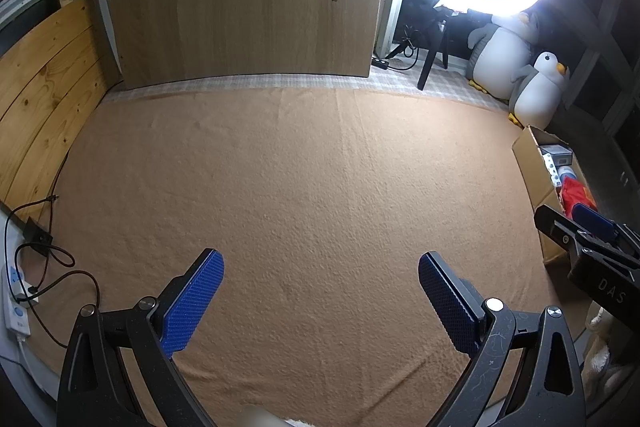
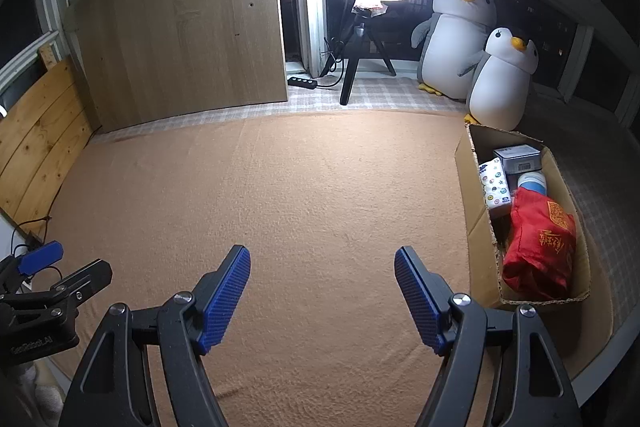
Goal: Organize objects
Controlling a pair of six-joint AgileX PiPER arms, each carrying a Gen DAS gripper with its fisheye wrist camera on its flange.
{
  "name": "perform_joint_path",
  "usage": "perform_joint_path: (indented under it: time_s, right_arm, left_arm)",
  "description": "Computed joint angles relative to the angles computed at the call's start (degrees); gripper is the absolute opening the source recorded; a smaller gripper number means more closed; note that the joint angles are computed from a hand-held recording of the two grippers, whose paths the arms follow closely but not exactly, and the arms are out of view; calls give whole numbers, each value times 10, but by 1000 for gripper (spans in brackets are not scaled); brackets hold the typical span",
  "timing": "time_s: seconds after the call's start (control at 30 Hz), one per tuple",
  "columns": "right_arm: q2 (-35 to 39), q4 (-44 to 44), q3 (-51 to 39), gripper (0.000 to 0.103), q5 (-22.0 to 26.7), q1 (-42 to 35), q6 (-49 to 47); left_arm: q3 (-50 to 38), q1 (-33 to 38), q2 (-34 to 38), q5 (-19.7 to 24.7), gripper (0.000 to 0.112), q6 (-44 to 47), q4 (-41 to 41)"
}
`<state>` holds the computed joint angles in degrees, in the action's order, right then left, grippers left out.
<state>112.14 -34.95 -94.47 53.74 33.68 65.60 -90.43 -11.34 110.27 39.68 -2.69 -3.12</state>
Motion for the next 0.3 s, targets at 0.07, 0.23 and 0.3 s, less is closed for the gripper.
perform_joint_path:
  time_s: [0.07,0.23,0.3]
  right_arm:
    - [0,1,1,71,0,0,0]
    - [0,2,3,71,-3,-3,1]
    - [0,6,5,71,-6,-6,-2]
  left_arm:
    - [0,-1,0,-1,100,-1,1]
    - [-7,-1,8,2,100,6,-5]
    - [-11,-1,14,5,100,5,-5]
